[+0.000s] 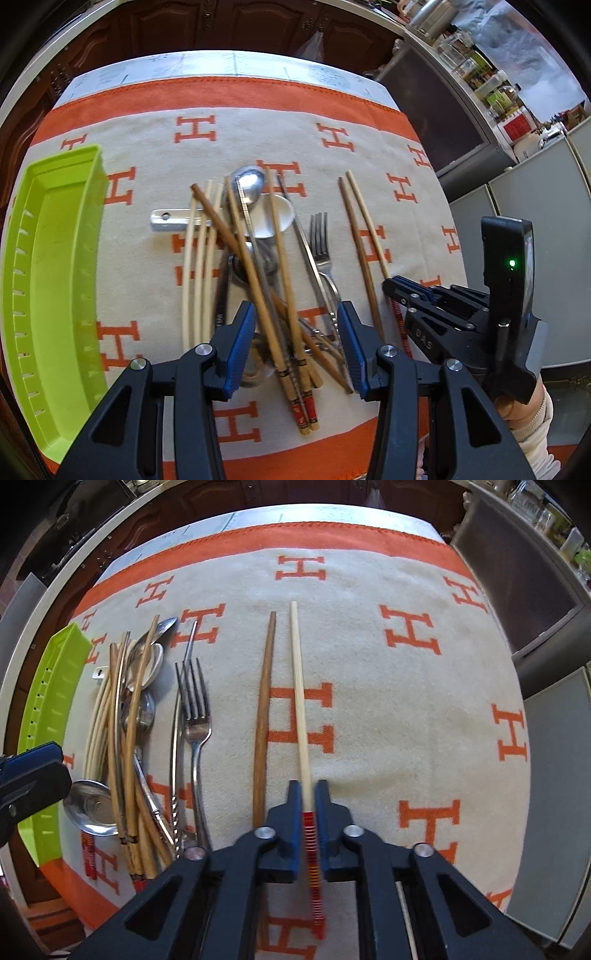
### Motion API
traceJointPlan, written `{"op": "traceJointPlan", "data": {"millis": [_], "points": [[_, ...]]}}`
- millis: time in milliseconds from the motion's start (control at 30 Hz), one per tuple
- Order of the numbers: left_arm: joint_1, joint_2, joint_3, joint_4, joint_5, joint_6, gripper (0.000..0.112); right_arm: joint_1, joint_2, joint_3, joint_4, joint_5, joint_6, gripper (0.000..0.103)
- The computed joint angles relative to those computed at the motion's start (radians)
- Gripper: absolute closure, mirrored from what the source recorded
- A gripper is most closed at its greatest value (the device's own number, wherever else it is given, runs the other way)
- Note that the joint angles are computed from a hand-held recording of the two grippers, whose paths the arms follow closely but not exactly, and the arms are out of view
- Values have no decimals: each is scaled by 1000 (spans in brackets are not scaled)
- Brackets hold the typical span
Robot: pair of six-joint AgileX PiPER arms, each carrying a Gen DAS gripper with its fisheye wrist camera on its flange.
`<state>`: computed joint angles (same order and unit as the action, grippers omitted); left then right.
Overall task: Organize utensils
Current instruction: 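Grasp a single chopstick with the right gripper while the left gripper grasps a brown chopstick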
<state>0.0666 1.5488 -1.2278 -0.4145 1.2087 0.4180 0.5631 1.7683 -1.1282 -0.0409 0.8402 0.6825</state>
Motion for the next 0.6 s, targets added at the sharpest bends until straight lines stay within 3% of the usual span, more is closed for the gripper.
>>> {"op": "traceJointPlan", "data": {"millis": [133, 367, 600], "points": [[-61, -3, -17, 3, 0, -28, 69, -56, -50, 41, 85, -27, -32, 98], [-217, 43, -56, 42, -26, -124, 69, -181, -248, 216, 284, -134, -97, 98], [-368, 172, -86, 117, -59, -273, 88, -299, -440, 373, 432, -131, -208, 97]]}}
